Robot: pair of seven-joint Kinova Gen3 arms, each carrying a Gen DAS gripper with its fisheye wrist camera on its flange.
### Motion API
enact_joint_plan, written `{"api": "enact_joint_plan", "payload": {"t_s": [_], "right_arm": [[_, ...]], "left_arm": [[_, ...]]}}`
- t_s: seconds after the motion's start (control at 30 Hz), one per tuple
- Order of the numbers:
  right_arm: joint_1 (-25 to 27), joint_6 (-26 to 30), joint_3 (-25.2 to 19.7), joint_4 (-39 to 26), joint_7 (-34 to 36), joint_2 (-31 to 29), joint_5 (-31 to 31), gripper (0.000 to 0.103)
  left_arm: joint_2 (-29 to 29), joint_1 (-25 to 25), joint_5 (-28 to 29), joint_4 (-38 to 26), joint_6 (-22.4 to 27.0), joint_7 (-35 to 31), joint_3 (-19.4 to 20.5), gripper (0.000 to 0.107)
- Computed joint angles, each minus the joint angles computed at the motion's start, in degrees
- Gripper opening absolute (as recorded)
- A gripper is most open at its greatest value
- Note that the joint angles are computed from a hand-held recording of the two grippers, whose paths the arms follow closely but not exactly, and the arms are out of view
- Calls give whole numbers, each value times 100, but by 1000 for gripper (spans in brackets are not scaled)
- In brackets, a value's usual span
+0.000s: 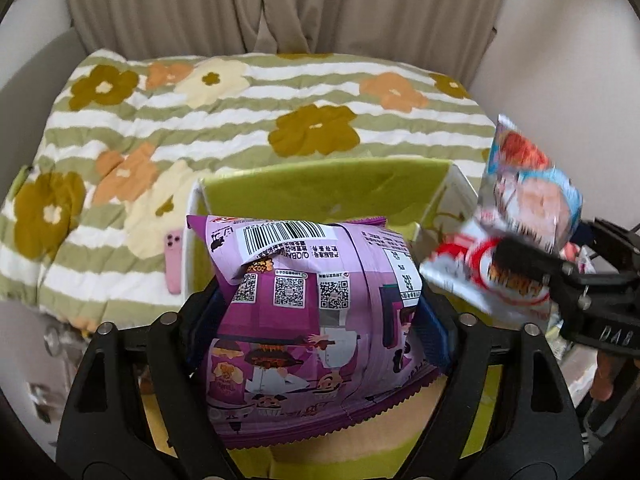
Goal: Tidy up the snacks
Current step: 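Carry both bags over the yellow-green box and open both tools to drop them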
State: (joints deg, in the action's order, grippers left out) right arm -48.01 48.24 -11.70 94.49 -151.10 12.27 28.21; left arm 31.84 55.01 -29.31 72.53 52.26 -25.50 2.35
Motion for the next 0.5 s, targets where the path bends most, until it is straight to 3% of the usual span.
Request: {"api": "enact_joint_plan", "payload": {"t_s": [0.07,0.1,0.27,0.5], "right_arm": [[25,116,1,-108,92,122,-99,70],[62,127,8,-123,167,160,-178,70],[149,70,53,-132,487,258,-413,70],[402,-76,-25,-296,1472,382,-1028,71]], "left_arm": [[126,135,-171,-142,195,80,-136,101],[200,180,-260,-230,333,101,-165,103],[146,163,-175,-153,374,216,-106,102],[-247,353,-401,439,306,1118,-76,102]]}}
